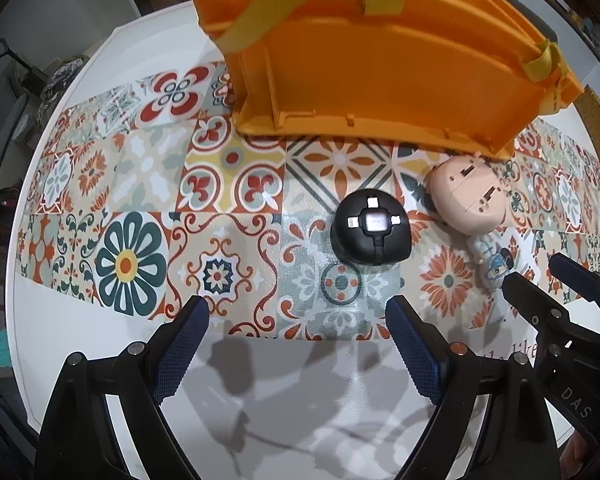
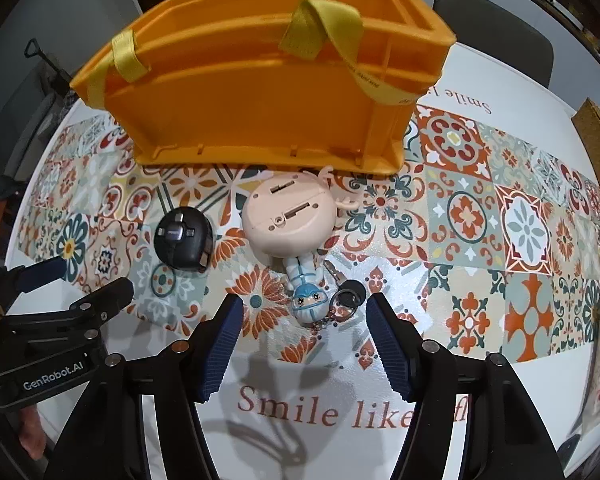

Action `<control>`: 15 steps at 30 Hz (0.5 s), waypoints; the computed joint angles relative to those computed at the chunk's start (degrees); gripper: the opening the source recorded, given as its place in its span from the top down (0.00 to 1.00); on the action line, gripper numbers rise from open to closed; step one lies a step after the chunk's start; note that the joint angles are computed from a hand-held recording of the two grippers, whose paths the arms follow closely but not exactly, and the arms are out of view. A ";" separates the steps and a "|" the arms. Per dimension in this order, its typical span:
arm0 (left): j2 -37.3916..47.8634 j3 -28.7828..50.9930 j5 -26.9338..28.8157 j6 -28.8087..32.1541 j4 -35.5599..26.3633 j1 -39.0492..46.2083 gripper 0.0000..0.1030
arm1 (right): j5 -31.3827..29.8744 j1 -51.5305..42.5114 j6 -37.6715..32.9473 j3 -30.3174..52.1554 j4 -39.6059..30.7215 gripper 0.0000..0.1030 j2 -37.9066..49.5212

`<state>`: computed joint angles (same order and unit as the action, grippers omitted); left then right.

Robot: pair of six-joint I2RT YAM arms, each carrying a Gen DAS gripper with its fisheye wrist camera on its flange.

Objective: Organize rigid objects
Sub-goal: 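Move the left tool to the black round hub while the right tool approaches the astronaut figurine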

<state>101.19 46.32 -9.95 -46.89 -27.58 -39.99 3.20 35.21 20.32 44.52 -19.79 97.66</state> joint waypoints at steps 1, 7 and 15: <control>0.34 0.05 0.16 0.11 0.15 0.06 0.12 | -0.06 -0.01 -0.14 0.19 0.23 0.38 0.79; 2.85 0.24 1.12 0.46 1.27 0.40 0.12 | -0.01 0.00 -0.70 1.15 1.39 0.41 4.52; 5.32 0.63 1.97 1.53 2.22 1.12 0.12 | -0.19 0.15 -1.07 2.80 2.31 0.43 8.71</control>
